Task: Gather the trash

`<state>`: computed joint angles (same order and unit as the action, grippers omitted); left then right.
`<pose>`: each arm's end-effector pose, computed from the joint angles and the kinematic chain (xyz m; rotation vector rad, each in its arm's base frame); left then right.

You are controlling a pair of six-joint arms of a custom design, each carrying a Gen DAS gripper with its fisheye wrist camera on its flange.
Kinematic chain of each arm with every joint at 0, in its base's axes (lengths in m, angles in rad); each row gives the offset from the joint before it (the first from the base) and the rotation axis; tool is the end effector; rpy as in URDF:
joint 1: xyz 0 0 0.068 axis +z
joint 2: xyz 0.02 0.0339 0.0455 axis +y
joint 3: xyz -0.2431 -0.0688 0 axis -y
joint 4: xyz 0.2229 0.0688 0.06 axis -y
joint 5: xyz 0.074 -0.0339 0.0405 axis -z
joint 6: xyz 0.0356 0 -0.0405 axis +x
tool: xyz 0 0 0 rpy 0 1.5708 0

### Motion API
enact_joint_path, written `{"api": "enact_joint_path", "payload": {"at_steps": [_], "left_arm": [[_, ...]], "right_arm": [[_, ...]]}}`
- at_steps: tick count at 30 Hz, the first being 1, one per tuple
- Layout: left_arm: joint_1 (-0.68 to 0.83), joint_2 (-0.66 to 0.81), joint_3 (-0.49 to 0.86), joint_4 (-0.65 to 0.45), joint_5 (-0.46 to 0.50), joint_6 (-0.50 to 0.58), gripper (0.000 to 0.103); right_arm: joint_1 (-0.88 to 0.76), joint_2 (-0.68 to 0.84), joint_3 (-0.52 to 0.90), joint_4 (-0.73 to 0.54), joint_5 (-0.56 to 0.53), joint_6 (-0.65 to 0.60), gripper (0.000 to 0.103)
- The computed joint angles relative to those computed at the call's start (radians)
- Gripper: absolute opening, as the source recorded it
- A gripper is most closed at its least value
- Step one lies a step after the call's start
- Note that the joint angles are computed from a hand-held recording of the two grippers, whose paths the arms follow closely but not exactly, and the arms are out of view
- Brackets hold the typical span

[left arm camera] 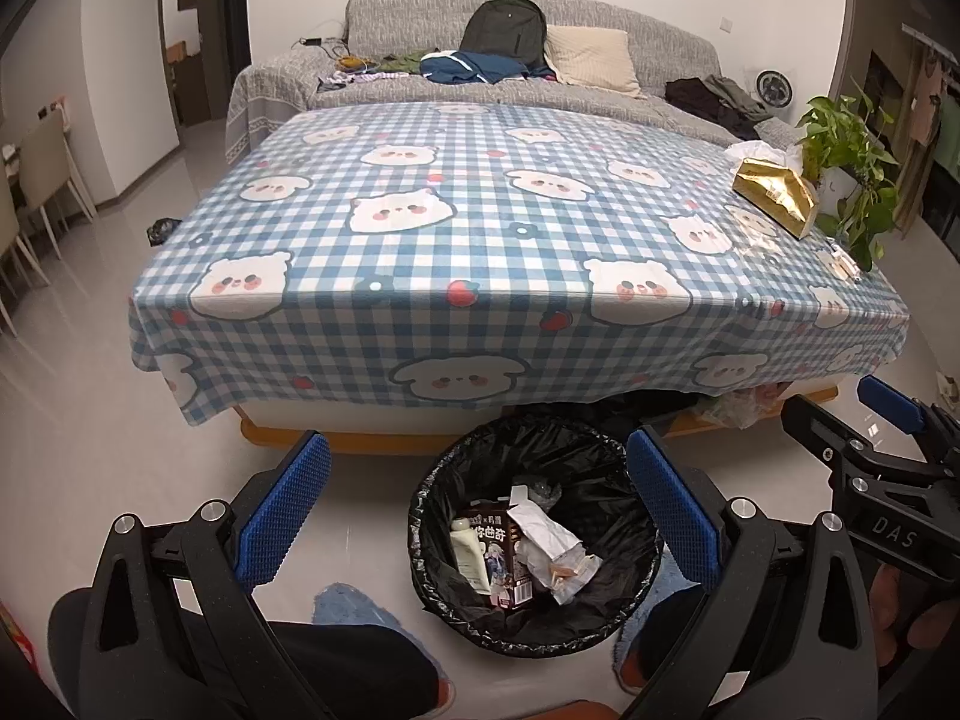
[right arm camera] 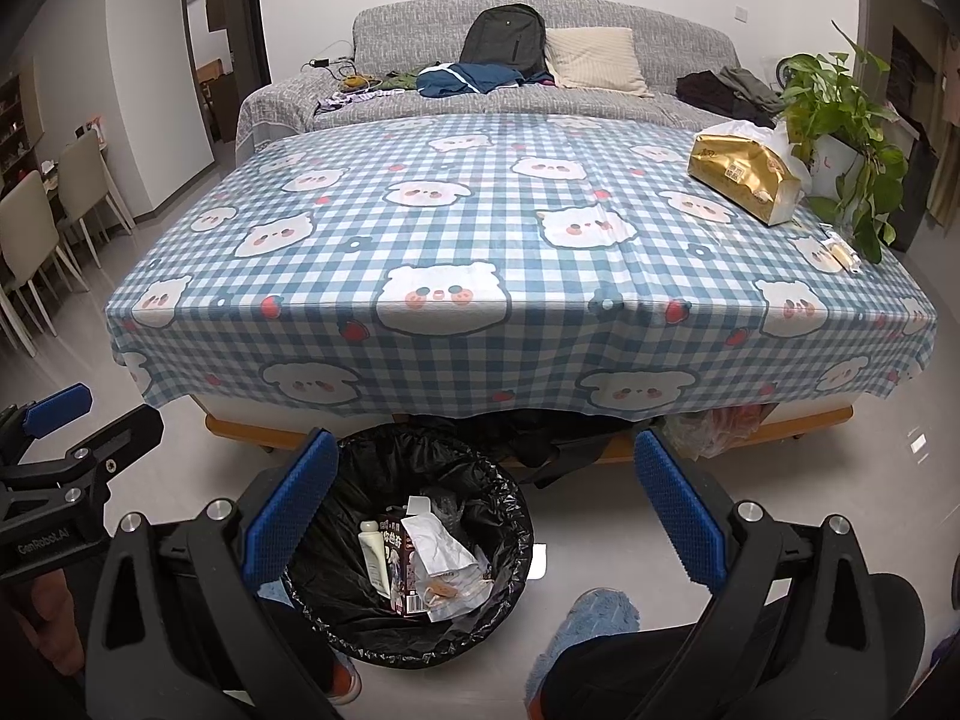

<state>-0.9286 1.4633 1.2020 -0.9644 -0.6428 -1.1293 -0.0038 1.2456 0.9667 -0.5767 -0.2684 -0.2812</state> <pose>0.1725 -0.1950 0.2591 -0.3822 2.3942 0.0542 0.2442 0.0085 0.2584 -0.4502 2.3521 0.1927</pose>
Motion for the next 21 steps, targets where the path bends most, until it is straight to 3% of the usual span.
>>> {"api": "enact_joint_path", "payload": {"at_steps": [21], "left_arm": [[-0.003,-0.004,-0.005,-0.004,-0.011,-0.015,0.097]], "right_arm": [[-0.001,0.001,-0.001,0.002,-0.001,-0.001,0.095]]}}
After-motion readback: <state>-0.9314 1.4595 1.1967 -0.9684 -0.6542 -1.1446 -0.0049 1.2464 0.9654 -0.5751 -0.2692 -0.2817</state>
